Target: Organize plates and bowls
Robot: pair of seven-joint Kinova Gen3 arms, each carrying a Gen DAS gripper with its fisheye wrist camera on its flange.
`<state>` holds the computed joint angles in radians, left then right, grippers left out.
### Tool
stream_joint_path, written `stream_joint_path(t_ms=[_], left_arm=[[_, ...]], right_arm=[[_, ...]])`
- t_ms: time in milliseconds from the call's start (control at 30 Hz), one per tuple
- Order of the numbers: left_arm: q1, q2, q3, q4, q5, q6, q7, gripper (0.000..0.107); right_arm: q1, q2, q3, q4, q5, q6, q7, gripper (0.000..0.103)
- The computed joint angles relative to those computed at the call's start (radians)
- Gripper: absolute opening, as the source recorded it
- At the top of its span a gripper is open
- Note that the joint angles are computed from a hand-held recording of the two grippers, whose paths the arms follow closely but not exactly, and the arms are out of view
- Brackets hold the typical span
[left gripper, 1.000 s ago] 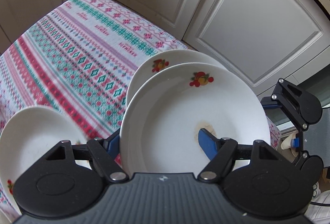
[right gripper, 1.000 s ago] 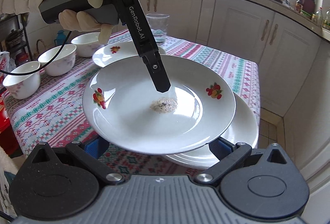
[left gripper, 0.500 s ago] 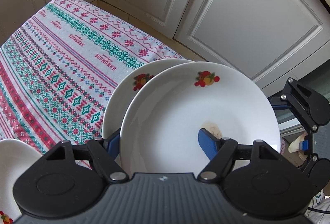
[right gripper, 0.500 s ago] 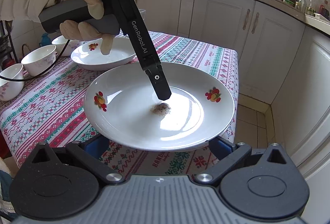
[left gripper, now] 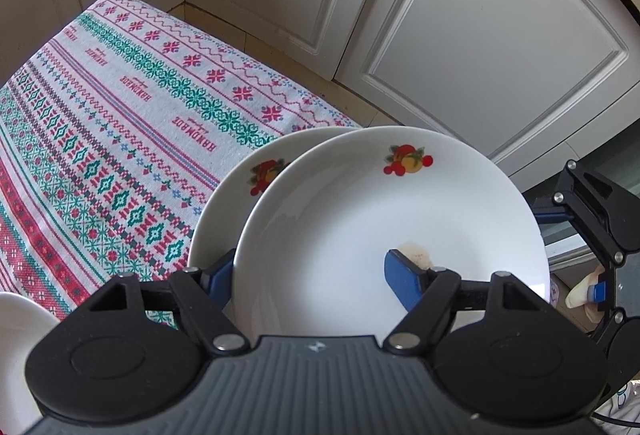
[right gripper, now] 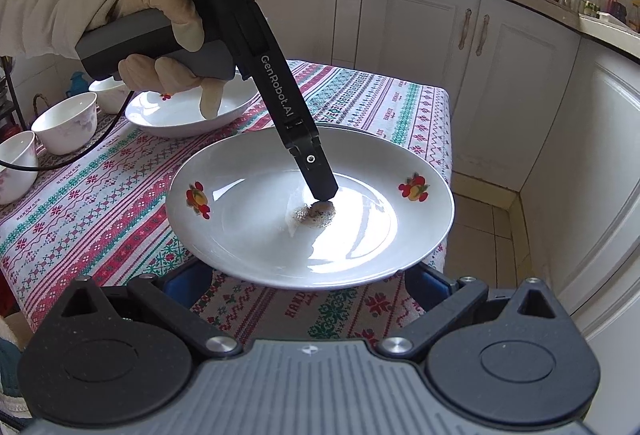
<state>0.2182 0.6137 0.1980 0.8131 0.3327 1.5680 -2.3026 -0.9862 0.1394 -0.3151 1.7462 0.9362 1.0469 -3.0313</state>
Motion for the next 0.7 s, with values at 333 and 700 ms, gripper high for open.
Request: stream_joint_path(t_ms=[333, 700], left_arm=[[-0.004, 0.003, 0.006, 0.008, 0.015, -0.019, -0.009, 0.078], [-0.003, -0.010, 0.004, 0.029, 0.018, -0.043, -0.001, 0.079]], right_arm=[[-0.003, 0.005, -0.001, -0.012, -0.004, 0.021, -0.006, 0.103], [-0.017, 0.011, 0.003, -0.019, 0.002, 0.034, -0.024, 0.103]])
